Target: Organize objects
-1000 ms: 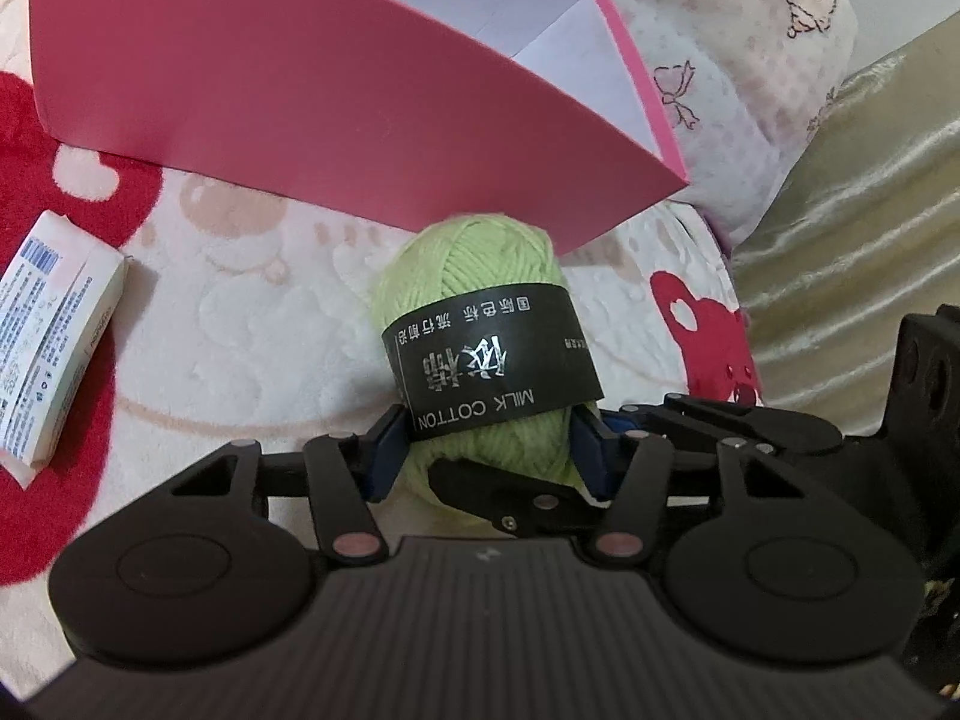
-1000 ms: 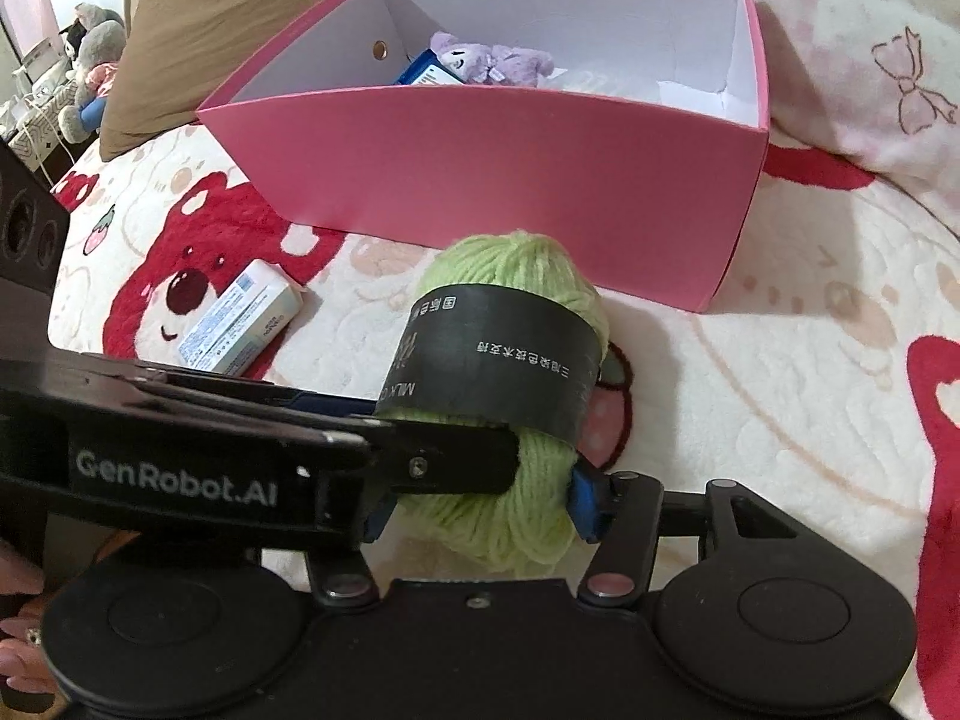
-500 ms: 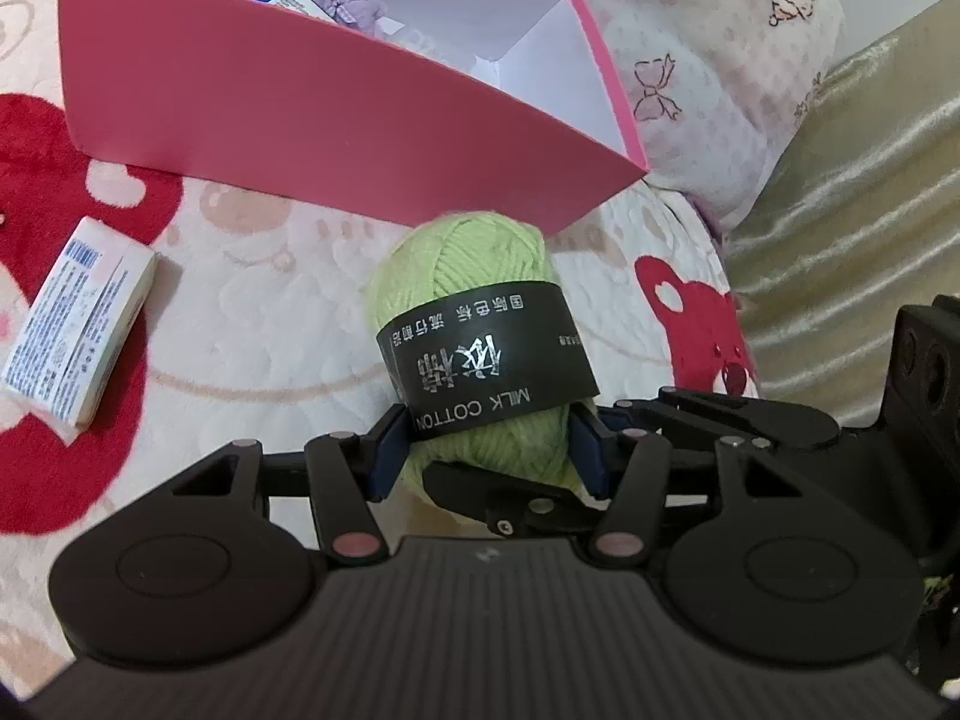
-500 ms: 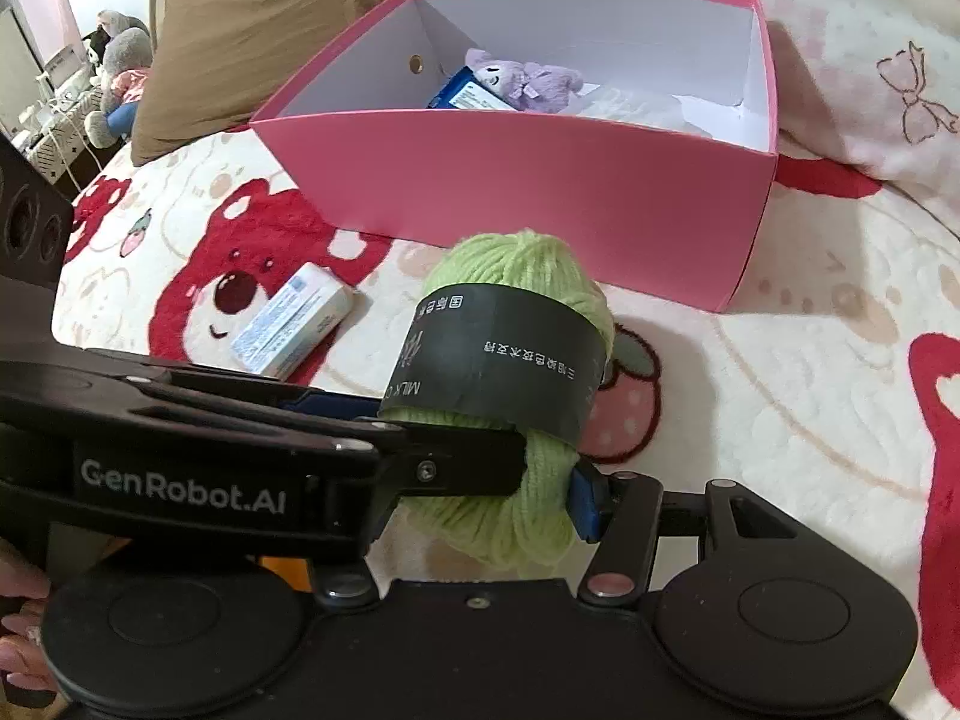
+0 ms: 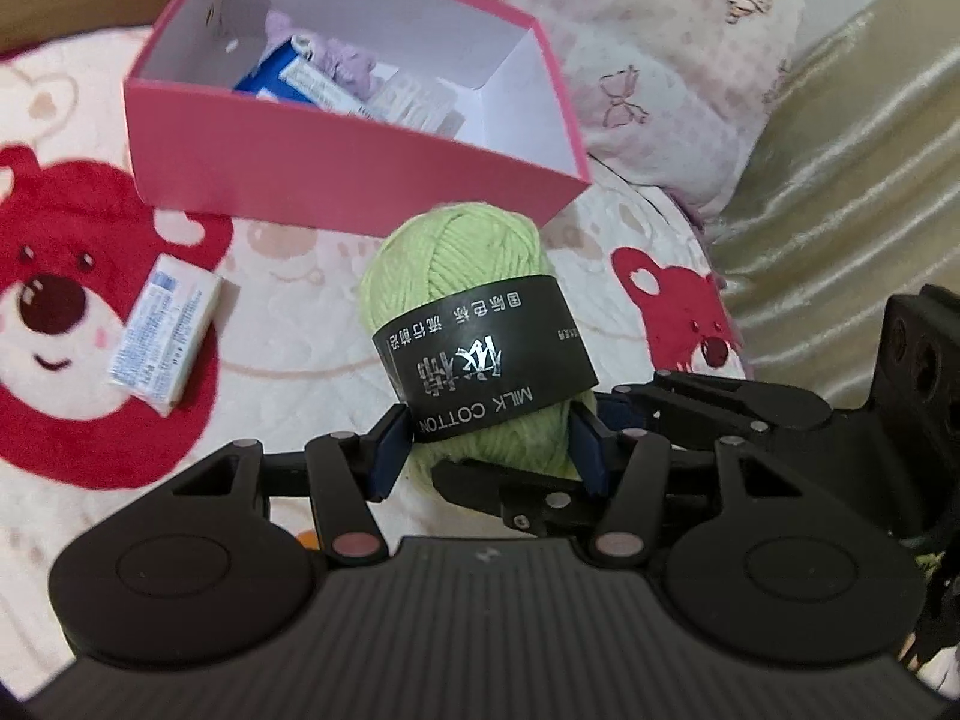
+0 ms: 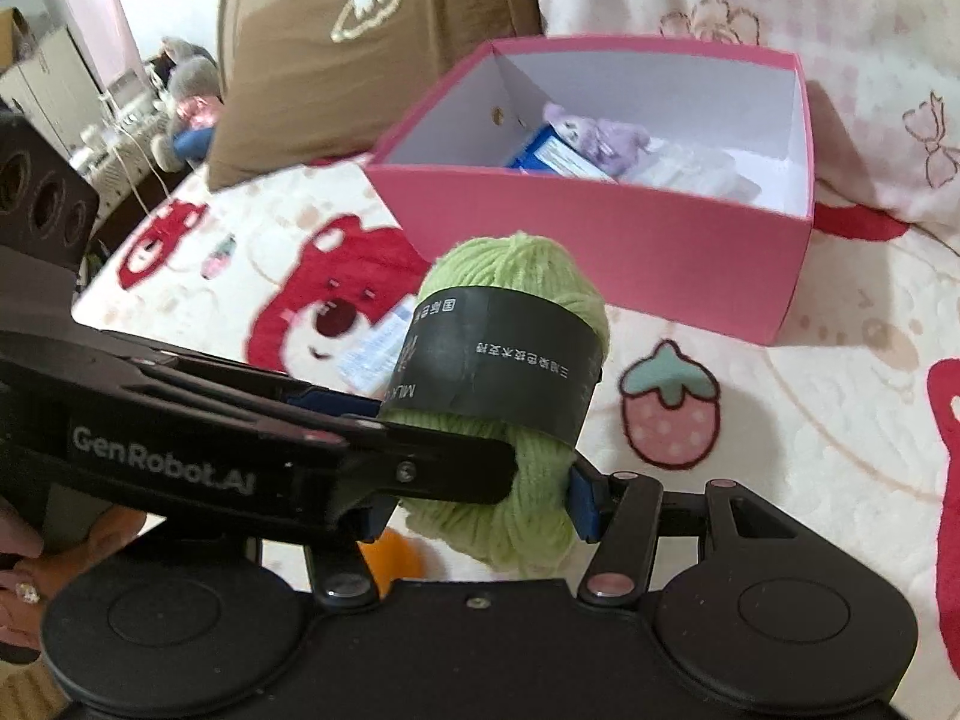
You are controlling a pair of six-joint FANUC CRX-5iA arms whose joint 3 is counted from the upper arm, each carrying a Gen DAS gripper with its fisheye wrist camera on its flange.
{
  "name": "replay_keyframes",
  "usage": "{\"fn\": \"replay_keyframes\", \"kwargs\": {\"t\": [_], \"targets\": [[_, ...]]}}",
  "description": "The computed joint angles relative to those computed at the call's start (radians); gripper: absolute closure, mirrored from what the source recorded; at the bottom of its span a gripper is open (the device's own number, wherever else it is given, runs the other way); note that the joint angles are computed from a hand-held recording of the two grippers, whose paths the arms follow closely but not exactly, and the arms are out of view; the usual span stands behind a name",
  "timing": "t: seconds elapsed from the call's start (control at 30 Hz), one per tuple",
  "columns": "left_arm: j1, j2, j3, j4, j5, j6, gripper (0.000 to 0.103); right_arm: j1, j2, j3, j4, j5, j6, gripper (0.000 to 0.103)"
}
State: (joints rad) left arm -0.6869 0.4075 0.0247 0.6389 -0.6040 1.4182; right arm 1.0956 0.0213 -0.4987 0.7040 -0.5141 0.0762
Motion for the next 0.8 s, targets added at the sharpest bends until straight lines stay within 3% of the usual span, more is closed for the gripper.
{"fn": "replay_keyframes", "kwargs": {"t": [0.53, 0.8], "targets": [[-0.005, -0.097, 0.070, -0.116, -0.116, 0.073, 0.049, 0.114, -0.079, 0.067, 0.053, -0.192, -0.084, 0.042], [-0.005, -0.062, 0.244, -0.223, -0.203, 0.121, 0.049, 0.107, -0.097, 0.090, 0.117, -0.229, -0.087, 0.042]]}}
